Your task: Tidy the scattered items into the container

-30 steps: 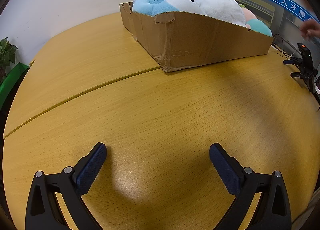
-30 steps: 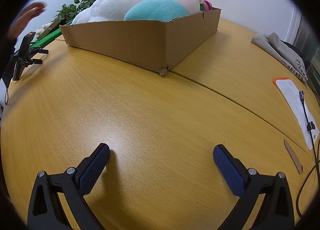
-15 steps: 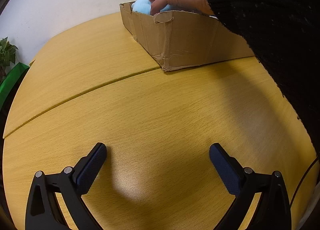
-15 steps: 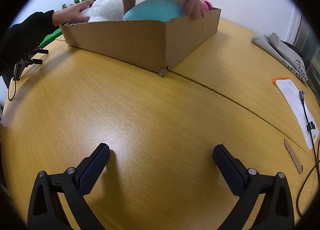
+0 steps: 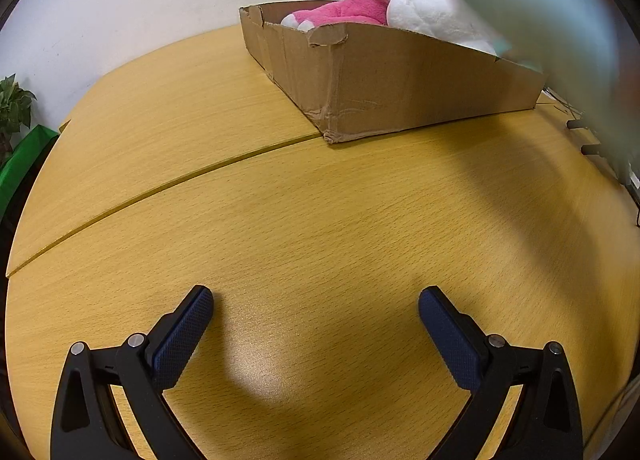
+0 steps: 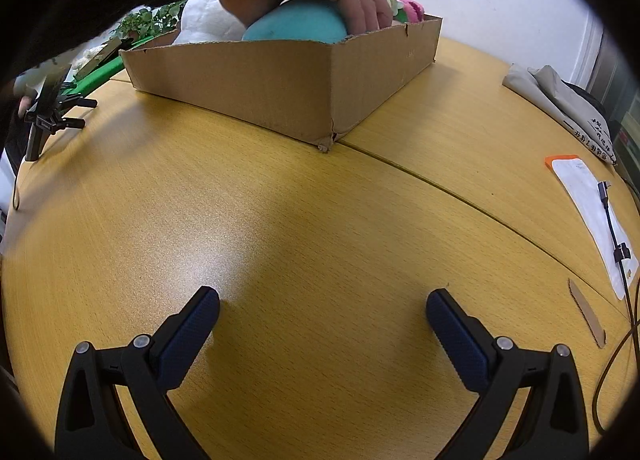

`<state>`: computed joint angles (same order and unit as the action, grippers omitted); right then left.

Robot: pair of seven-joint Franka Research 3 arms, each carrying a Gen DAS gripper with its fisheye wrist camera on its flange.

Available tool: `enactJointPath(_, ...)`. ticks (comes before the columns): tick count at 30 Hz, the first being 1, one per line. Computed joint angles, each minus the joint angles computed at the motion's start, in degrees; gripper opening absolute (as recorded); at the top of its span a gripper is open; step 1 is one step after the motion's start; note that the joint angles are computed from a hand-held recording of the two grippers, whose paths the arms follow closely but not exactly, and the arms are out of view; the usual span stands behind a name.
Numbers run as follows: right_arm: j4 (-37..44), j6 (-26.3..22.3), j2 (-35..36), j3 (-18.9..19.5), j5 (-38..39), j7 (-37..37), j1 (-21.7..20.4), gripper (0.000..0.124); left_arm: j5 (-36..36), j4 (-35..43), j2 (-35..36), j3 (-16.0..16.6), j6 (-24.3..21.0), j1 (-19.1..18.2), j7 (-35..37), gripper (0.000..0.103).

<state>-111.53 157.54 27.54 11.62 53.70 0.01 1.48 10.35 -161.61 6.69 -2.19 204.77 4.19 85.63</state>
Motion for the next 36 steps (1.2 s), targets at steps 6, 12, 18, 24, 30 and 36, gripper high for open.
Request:
enactJointPath(6,-0.24,0.07,-0.14,0.08,0.15,-0.16,-0.06,0.103,-0.03,0.03,0.05,-0.01,0.01,0.01,0.02,0.103)
enactJointPath(12,-0.29,0.08,-0.18,0.07,0.21,-0.2,-0.04,0.103,-0.05,0.04,0.06,-0.02,0.02,0.0,0.03,0.103)
enactJointPath(18,-0.37,0.08,-0.24,0.05,0.3,-0.3,-0.01,0.103,-0.06,0.04,0.07,-0.02,0.03,0.0,0.02,0.103)
enactJointPath(24,-0.49,0.09,-0.32,0.04,0.42,-0.4,0.01,0.103,-0.07,0.05,0.07,-0.02,0.02,-0.01,0.03,0.103)
enactJointPath(30,-0.57,0.09,-0.39,0.02,0.52,-0.48,0.04,0.103,-0.1,0.03,0.05,-0.02,0.02,-0.02,0.03,0.103)
enactJointPath(36,-0.64,0.01,-0.45,-0.05,0.68,-0.61,0.03,0.103,-0.11,0.04,0.06,-0.02,0.03,-0.03,0.04,0.103)
